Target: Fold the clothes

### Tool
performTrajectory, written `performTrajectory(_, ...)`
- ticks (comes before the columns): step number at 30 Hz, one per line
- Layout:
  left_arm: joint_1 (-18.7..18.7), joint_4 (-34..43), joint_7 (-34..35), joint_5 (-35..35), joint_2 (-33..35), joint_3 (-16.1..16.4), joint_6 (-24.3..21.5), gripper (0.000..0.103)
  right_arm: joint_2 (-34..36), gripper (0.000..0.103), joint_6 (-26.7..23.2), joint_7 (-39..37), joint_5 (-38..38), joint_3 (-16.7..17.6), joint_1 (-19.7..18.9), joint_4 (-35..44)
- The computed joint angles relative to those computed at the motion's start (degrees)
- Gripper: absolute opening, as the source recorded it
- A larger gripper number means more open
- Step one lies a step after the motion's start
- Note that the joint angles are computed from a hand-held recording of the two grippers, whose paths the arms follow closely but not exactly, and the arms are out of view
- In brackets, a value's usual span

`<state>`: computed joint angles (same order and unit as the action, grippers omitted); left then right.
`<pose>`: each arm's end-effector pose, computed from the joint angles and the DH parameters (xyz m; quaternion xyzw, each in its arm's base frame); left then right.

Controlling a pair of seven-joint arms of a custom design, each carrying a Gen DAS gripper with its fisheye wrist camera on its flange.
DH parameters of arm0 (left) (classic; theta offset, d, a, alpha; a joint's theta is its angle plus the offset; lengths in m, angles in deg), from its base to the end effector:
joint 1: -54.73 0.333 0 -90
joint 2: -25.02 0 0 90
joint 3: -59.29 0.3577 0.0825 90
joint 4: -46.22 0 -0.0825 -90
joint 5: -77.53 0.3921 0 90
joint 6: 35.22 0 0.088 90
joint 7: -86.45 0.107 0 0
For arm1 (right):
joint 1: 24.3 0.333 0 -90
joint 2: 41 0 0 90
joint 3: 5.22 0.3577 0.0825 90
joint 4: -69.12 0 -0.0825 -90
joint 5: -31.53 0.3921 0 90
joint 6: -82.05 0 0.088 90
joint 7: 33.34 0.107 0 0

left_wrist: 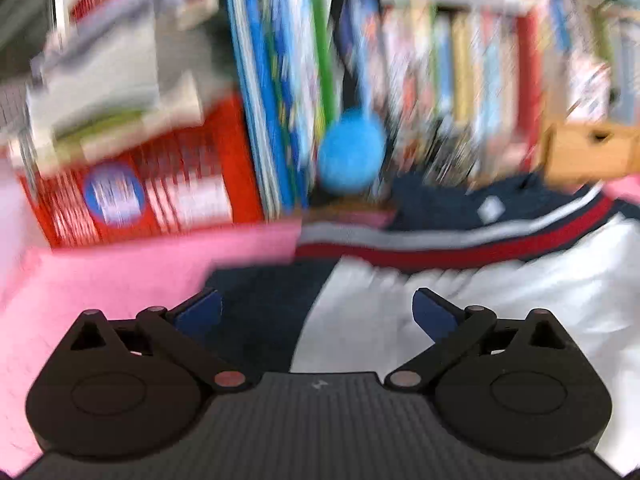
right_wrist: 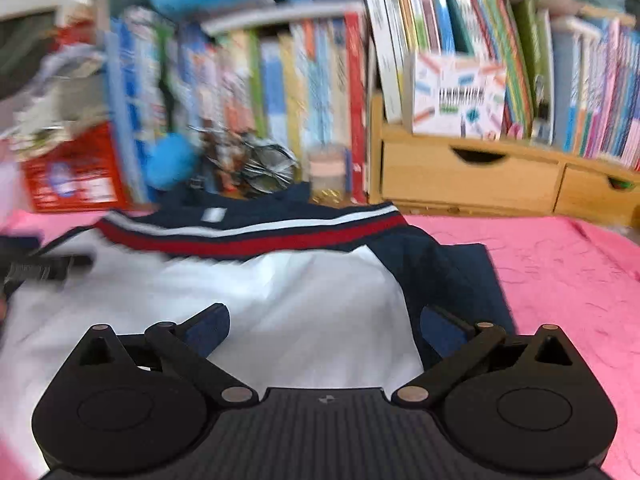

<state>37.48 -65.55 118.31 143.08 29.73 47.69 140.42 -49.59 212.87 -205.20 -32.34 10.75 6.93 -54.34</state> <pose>0.5059 -0.3566 0.5629 -0.4080 0.7548 -0.4113 0.3076 0.3768 0.3860 0.5398 -0.5507 0.6874 -0.3577 0.3103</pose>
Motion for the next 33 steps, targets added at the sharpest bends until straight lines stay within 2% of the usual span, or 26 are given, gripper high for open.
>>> performTrajectory(2,0.6,-2.3,-12.0,11.0,-3.7,1.5,4.2,0.103,-3.0,0.103,-4.7,-0.4,1.3,1.8,1.4,-1.9)
performTrajectory(3,1.6,-4.7,-15.3,12.7,-5.8,1.4,5.6,0.103,-4.4,0.103,-5.4,0.5,2.0,2.5,2.0,-3.2)
performTrajectory(6,2.8,-13.0,-11.6,6.4,-11.4,0.1,5.5,0.103,-5.9,0.103,-2.1,4.3,2.2,3.5,2.9,-4.8)
performTrajectory(8,3.7,-15.4,-11.0,7.9,-13.3,-2.5,1.9,0.103,-1.7,0.103,-2.1,1.8,1.7,4.7,3.6,-0.9)
performTrajectory(11,4.4,-16.7,-11.7,14.5,-14.7,-7.0,-7.4,0.103,7.2,0.103,-6.9,-5.1,-1.2,5.7,6.4,7.7)
performTrajectory(13,3.8,-17.0,-13.9,20.9,-14.8,-8.9,-14.7,0.103,11.8,0.103,-9.3,-10.2,-1.2,5.1,8.5,12.2)
performTrajectory(14,3.2,-17.3,-13.5,21.9,-15.0,-8.8,-16.6,0.103,13.2,0.103,-10.8,-12.3,-0.8,4.6,9.5,13.6)
performTrajectory(16,2.6,-17.7,-13.0,23.2,-15.3,-8.4,-19.6,0.103,12.2,0.103,-11.1,-12.1,0.3,3.2,10.6,12.6)
performTrajectory(18,2.4,-18.2,-14.6,25.5,-15.5,-7.7,-21.8,0.103,7.5,0.102,-7.8,-7.3,2.1,1.3,10.7,7.6)
performTrajectory(19,2.5,-18.5,-14.6,25.1,-15.7,-6.9,-21.6,0.103,5.6,0.102,-9.1,-5.4,3.8,1.2,10.6,5.9)
performTrajectory(20,2.7,-18.7,-14.3,23.8,-15.9,-5.9,-20.3,0.103,4.1,0.102,-13.5,-4.6,6.6,3.1,8.9,4.7)
performTrajectory(21,3.1,-18.9,-13.3,20.9,-16.1,-4.5,-17.5,0.103,2.8,0.103,-19.3,-3.2,8.4,3.4,9.2,3.6)
performTrajectory(22,3.5,-19.1,-12.1,17.9,-16.1,-3.4,-14.9,0.103,0.6,0.103,-21.9,-1.0,10.0,2.5,10.0,1.6)
performTrajectory(24,4.3,-19.7,-9.0,11.4,-16.1,-1.8,-10.5,0.103,-4.6,0.103,-24.8,3.2,14.6,2.5,9.2,-2.8)
performTrajectory(27,5.8,-20.0,-7.8,8.8,-16.1,-2.6,-8.9,0.103,-11.7,0.103,-21.4,8.3,18.0,2.3,7.8,-9.3)
performTrajectory(30,6.7,-20.1,-8.3,9.4,-16.3,-3.6,-9.0,0.103,-10.0,0.103,-24.8,6.1,18.2,4.4,6.9,-7.1)
performTrajectory(33,6.8,-21.1,-5.1,4.1,-16.4,-2.3,-6.1,0.103,-10.5,0.103,-23.4,6.7,18.4,4.1,6.7,-7.8)
